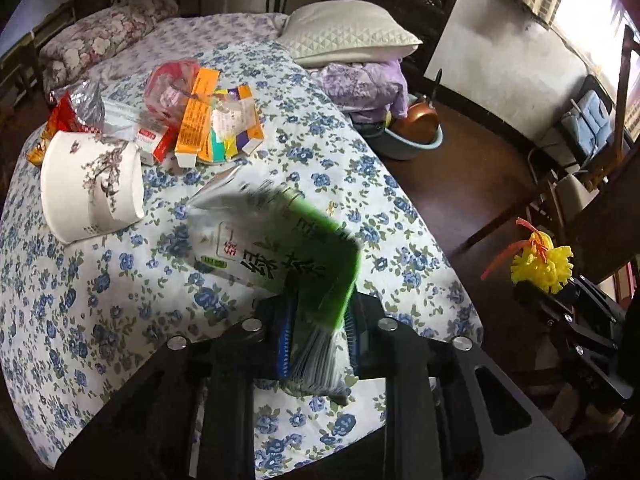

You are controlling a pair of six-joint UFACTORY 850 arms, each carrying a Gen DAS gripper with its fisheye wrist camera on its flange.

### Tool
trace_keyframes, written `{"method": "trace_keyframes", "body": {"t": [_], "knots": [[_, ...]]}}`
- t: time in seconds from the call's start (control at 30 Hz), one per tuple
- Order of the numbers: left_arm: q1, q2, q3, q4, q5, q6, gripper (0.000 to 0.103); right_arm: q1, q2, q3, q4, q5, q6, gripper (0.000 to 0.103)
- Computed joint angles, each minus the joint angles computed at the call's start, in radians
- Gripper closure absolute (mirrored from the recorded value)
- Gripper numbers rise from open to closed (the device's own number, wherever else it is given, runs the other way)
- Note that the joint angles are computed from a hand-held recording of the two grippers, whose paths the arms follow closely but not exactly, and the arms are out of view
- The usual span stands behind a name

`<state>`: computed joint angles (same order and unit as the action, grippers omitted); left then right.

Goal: Collect trash
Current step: 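Carry both items to the red basket and open both tools over it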

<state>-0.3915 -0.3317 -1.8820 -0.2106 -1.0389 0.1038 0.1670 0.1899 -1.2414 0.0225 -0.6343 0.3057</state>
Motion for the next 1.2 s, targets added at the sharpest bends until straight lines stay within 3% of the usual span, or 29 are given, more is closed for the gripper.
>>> {"method": "trace_keyframes", "body": {"t": [0.23,0.43,0.77,1.03,1.13,1.17,1.2], "knots": [[-0.029,-0.009,-0.057,-0.047,-0.038,0.054,0.082,-0.016,0.033,0.031,-0.051,-0.024,0.016,0.061],[-0.115,-0.069,-0.155,-0.151,-0.124,0.128,0.082,-0.103,0.083,0.12,-0.031,-0.066,0.002,0.061],[-0.3,-0.293,-0.333,-0.184,-0.308,0.097,0.082,-0.248,0.115,0.304,0.073,-0.09,-0.045,0.061],[-0.362,-0.452,-0.479,-0.16,-0.395,0.012,0.081,-0.336,0.109,0.394,0.169,-0.082,-0.11,0.061],[-0.373,-0.487,-0.507,-0.148,-0.404,-0.014,0.08,-0.36,0.108,0.42,0.189,-0.066,-0.117,0.056],[-0.375,-0.508,-0.534,-0.147,-0.421,-0.024,0.076,-0.363,0.113,0.429,0.18,-0.063,-0.105,0.049],[-0.377,-0.532,-0.565,-0.147,-0.444,-0.042,0.065,-0.363,0.115,0.435,0.162,-0.057,-0.082,0.04]]}}
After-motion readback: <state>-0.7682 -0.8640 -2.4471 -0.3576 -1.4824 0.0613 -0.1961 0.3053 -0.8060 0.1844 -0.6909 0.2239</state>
